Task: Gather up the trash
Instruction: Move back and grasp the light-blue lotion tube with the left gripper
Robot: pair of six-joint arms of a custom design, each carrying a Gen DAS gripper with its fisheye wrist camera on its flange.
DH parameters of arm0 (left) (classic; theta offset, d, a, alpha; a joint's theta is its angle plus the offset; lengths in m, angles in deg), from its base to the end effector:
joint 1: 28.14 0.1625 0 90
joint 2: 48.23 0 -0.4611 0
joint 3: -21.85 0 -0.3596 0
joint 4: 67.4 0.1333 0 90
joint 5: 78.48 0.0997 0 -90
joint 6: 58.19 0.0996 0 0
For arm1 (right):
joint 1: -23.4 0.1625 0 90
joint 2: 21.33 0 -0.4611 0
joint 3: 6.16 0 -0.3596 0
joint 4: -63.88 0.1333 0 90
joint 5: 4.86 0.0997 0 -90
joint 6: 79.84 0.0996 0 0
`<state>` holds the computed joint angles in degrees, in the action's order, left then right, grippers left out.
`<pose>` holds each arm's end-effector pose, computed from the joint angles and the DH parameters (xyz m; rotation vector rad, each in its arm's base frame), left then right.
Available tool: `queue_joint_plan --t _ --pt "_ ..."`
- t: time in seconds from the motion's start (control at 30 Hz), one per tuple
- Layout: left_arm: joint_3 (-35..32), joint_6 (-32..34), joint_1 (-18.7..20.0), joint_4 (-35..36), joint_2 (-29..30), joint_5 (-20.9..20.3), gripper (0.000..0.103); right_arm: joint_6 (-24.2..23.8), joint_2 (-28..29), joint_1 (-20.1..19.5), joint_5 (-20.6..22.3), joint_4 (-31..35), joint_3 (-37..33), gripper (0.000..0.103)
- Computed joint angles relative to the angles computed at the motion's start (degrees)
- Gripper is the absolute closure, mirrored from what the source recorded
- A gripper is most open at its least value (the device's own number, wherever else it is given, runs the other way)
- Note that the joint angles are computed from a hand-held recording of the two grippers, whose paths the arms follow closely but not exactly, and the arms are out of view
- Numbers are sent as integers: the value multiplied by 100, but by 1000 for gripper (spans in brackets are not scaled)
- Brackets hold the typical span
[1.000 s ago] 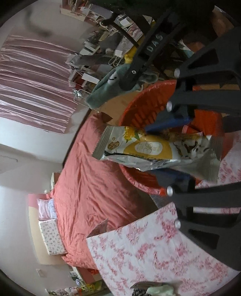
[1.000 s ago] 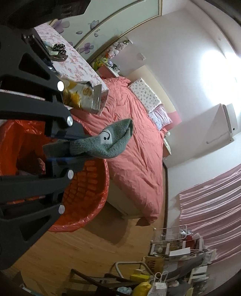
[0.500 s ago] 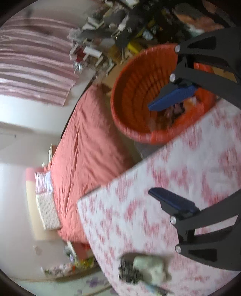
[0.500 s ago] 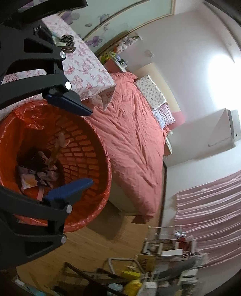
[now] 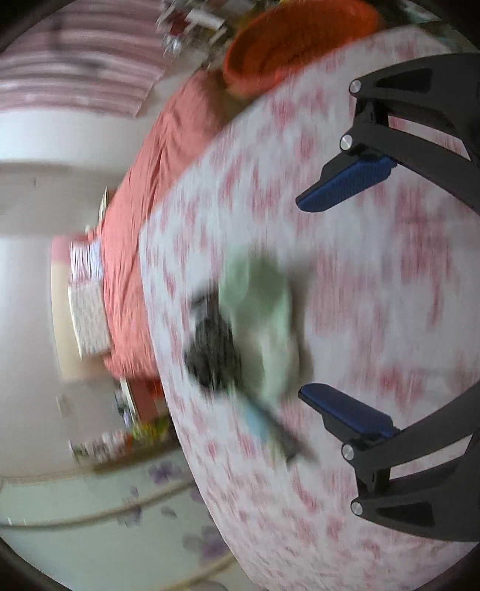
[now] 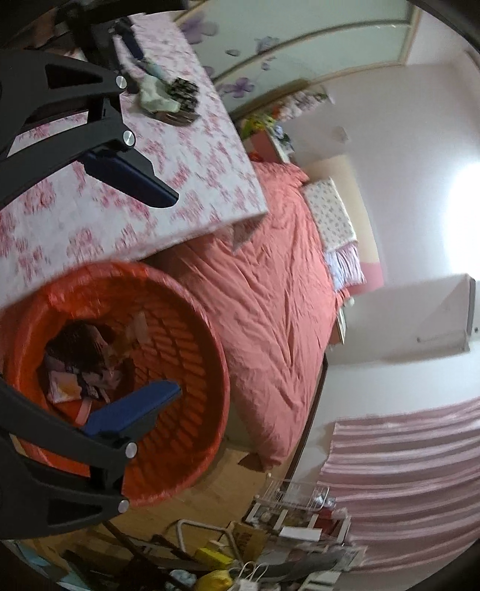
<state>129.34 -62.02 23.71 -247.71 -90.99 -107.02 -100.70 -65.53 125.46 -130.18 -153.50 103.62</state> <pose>-0.1986 -0.6102 0.1505 0.3527 2.1135 -0.9022 0.1990 -0.5690 0.2060 0.2187 -2.2018 1.2439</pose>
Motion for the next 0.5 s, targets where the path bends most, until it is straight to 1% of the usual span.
queue_joint_plan --t 0.07,0.13,0.27,0.37,0.5 --pt "28 143 155 -169 -145 277 11 -31 97 43 9 109 -64 9" --pt "-17 208 336 -233 -270 454 12 -69 230 99 -11 202 -165 9" --pt "-240 45 627 114 -432 462 17 -68 474 207 -15 452 -380 9" --pt "-521 114 805 360 -360 462 21 62 591 267 78 811 -512 9" --pt "-891 152 992 782 -224 356 33 81 743 332 135 1163 -692 9"
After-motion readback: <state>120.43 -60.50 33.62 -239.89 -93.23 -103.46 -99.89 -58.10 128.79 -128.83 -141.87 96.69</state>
